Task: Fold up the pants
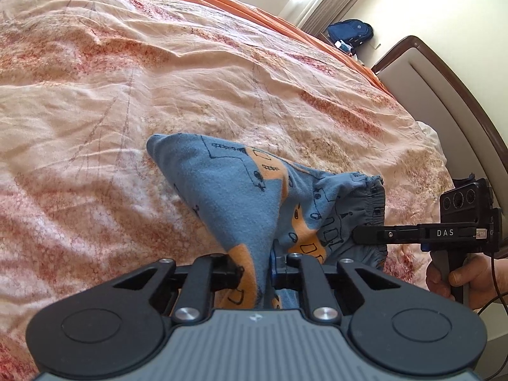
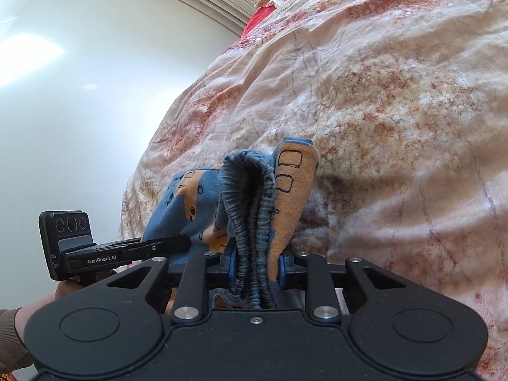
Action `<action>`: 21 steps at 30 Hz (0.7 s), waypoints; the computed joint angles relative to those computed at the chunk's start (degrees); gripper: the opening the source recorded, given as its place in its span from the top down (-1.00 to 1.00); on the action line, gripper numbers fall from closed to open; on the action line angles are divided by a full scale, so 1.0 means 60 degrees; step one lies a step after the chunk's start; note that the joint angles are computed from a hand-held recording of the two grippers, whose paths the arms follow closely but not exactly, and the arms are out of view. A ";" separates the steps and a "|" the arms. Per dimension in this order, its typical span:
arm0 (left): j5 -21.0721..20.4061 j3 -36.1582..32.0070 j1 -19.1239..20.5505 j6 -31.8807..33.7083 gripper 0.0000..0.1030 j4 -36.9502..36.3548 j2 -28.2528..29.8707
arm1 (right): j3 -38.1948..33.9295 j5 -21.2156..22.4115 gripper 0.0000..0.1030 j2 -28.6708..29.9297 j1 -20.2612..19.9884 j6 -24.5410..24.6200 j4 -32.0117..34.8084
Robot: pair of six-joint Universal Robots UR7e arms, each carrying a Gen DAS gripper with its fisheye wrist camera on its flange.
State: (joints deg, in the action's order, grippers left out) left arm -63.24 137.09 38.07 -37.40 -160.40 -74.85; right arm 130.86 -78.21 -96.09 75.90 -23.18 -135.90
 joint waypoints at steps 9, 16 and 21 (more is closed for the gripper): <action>0.0223 0.0023 -0.0214 -0.0241 0.70 -0.0092 -0.0281 | -0.0109 0.0684 0.53 -0.0113 0.0162 0.0135 0.0021; 0.0502 -0.0584 0.0075 0.0180 0.70 0.0095 -0.0033 | -0.0667 0.0783 0.53 0.0410 0.0513 0.0113 -0.0034; 0.0766 -0.1420 0.0507 0.0982 0.70 0.0018 0.0462 | -0.1620 0.0730 0.53 0.1426 0.0928 -0.0077 -0.0255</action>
